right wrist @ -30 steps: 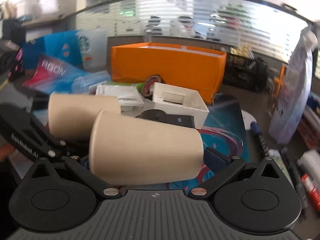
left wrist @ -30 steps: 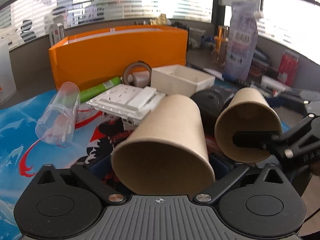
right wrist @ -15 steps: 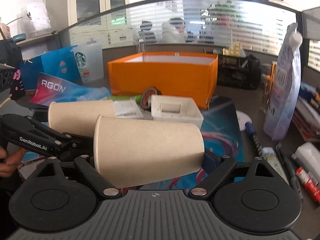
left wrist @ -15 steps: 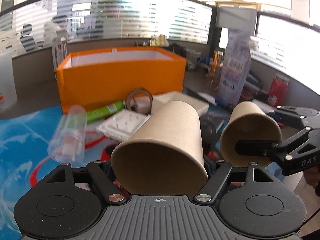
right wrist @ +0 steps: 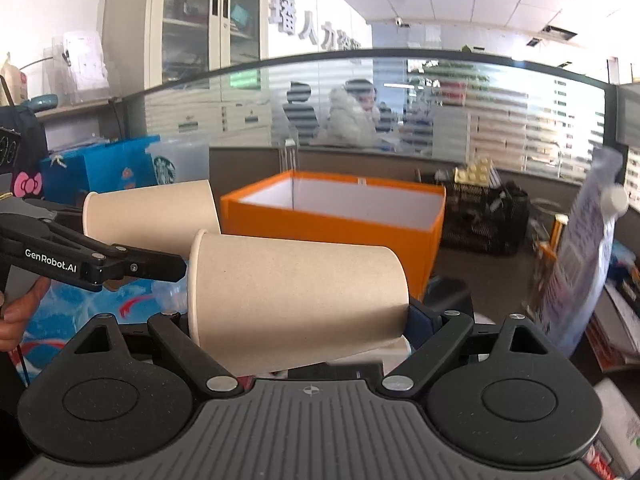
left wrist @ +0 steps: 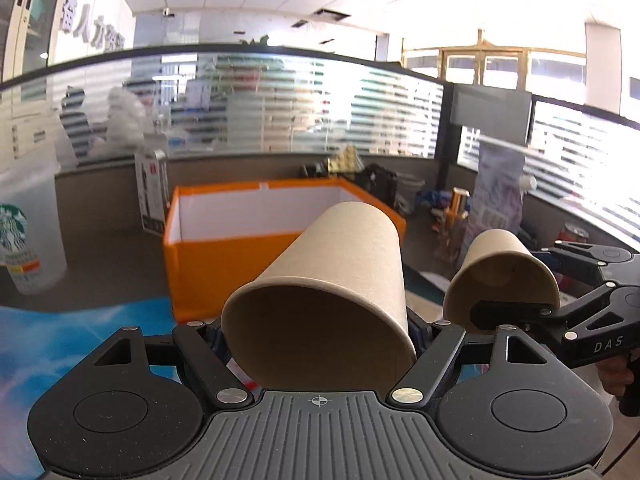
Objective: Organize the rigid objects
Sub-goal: 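Carry both held paper cups over the orange box with both tools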
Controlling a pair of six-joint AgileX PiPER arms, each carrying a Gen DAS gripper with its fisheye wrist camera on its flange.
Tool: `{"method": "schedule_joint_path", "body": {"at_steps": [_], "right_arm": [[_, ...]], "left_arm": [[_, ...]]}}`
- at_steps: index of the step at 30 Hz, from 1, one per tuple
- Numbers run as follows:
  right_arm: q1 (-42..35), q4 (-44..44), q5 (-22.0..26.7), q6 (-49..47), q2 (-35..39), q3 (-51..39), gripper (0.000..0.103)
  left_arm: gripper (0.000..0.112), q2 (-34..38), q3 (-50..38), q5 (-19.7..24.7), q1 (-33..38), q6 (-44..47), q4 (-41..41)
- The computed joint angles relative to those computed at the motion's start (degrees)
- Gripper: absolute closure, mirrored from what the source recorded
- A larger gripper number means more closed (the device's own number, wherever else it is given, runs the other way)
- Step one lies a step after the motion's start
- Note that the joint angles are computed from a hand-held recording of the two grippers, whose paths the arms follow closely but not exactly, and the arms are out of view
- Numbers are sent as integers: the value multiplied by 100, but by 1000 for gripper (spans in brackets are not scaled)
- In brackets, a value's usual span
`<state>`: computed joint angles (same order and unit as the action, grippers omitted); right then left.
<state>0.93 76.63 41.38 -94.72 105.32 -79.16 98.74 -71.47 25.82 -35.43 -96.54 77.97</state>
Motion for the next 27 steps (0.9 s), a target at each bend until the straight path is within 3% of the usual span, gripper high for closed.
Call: {"method": "schedule_joint_path", "body": {"at_steps": [27], "right_arm": [[476,-236,-354,873,468,-1450,15]], "left_arm": [[35,247,-950,-218,602,778,-145]]}}
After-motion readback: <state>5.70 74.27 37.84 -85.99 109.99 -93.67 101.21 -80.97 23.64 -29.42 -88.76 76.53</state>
